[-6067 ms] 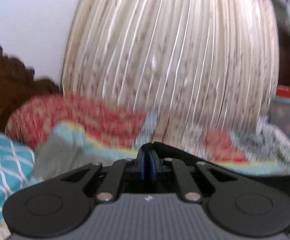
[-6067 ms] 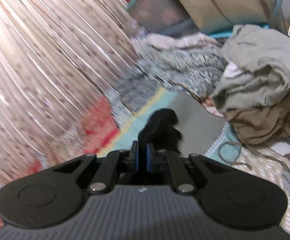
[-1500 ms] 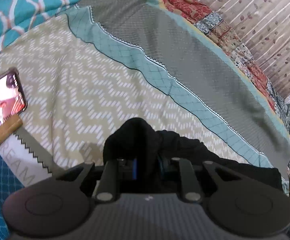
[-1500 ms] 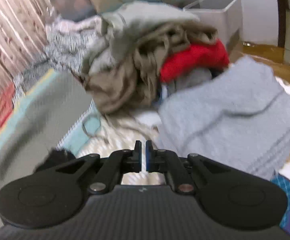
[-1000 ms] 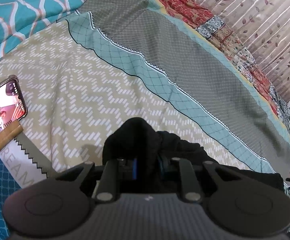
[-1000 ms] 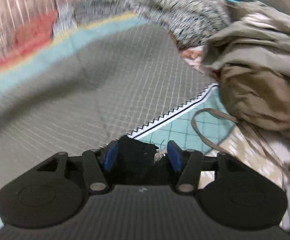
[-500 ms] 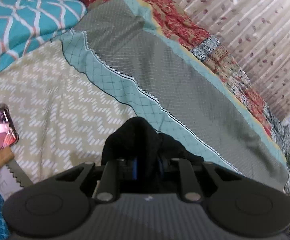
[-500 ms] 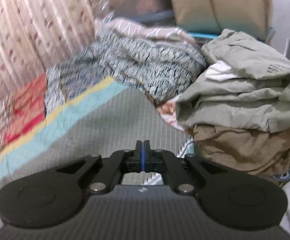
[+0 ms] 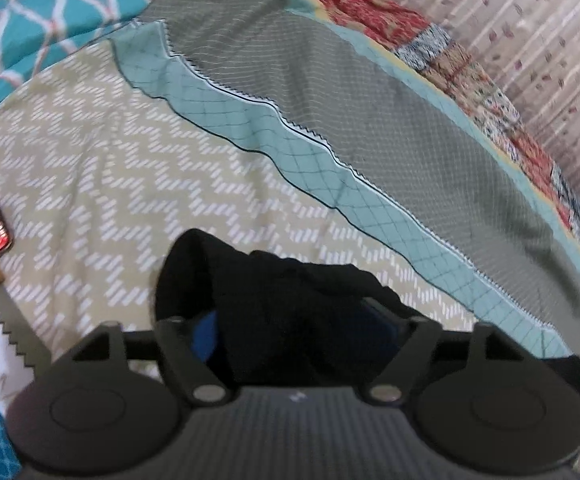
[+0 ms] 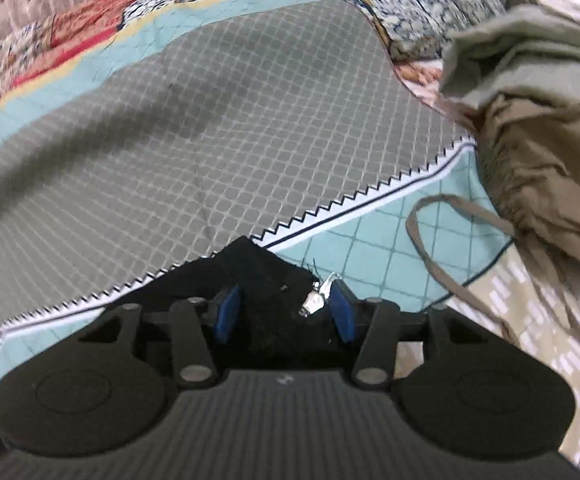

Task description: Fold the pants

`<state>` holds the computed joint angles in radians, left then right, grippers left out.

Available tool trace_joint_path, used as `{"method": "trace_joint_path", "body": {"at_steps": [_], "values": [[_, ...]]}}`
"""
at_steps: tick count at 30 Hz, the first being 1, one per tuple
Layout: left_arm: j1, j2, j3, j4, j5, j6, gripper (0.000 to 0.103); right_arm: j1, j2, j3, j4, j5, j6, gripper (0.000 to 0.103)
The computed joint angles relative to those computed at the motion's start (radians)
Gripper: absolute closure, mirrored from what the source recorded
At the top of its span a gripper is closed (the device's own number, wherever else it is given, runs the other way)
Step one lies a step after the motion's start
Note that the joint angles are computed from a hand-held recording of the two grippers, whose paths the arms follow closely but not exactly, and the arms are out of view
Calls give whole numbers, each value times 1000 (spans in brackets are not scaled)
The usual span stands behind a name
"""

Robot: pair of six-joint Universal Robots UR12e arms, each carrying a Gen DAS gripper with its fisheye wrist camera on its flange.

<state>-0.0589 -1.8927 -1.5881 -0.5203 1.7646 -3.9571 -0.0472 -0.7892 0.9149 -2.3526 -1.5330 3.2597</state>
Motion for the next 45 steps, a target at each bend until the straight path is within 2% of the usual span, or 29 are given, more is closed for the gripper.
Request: {"method": "trace_joint_path", "body": {"at_steps": [1, 2, 3, 4, 5, 6, 8, 10, 11, 12, 13, 14, 15, 17, 19, 20, 21, 22, 23, 26, 28, 30, 34, 40, 45], "values": [[-2, -7, 7, -5, 1, 8, 32, 2, 1, -2, 7, -6, -22, 52], [-5, -13, 13, -9, 5, 15, 40, 5, 3, -9, 26, -10, -59, 61], [-5, -18, 16, -8, 0, 28, 69, 9, 8, -20, 37, -28, -113, 72], [-4, -20, 19, -12, -16, 45, 87, 13, 0, -16, 46, -32, -157, 82], [-2, -22, 20, -15, -30, 50, 90, 11, -8, -11, 53, -22, -183, 96], [-1, -22, 18, -13, -33, 50, 89, 5, -19, -3, 60, 14, -187, 96], [-2, -20, 13, -10, -26, 53, 90, -4, -49, 38, 15, 57, -191, 96], [0, -18, 11, -15, -26, 50, 89, -5, -51, 43, -1, 72, -192, 95], [0, -16, 11, -25, -21, 42, 87, -3, -43, 33, -5, 61, -188, 91], [-1, -14, 12, -38, -8, 27, 76, -1, -35, 25, -14, 50, -182, 90], [0, -12, 11, -40, -7, 20, 62, -1, -29, 20, -29, 43, -174, 85], [1, -10, 4, -31, -14, 17, 57, -2, -14, -3, -17, 48, -167, 66], [3, -8, 0, -24, -23, 16, 51, -3, -3, -20, 2, 48, -153, 53], [5, -7, -2, -23, -37, 21, 42, 0, 20, -56, 55, 20, -145, 53], [1, -10, 2, -25, -28, 27, 28, 5, 32, -69, 91, 7, -158, 53], [-2, -12, 3, -23, -18, 35, 31, 10, 26, -50, 63, -10, -169, 59], [-3, -14, 6, -22, -19, 44, 47, 14, 18, -35, 44, -13, -196, 73], [-1, -17, 8, -21, -33, 58, 78, 17, 9, -20, 27, -13, -226, 88], [2, -20, 13, -30, -52, 71, 91, 16, 3, -13, 30, 6, -239, 96], [-1, -28, 26, -36, -32, 69, 92, 17, -14, 4, 3, 8, -220, 96], [-4, -24, 27, -20, -6, 67, 92, 14, -25, 11, -28, 8, -172, 96], [-3, -9, 15, 18, 2, 54, 92, 3, -42, 25, -83, 29, -94, 96], [6, 34, -23, 101, -26, 44, 92, -40, -102, 83, -191, 108, 64, 96], [3, 104, -109, 235, -88, 3, 92, -121, -260, 303, -379, 194, 253, 96], [-4, 178, -206, 313, -151, -26, 92, -185, -406, 525, -454, 183, 312, 96]]}}
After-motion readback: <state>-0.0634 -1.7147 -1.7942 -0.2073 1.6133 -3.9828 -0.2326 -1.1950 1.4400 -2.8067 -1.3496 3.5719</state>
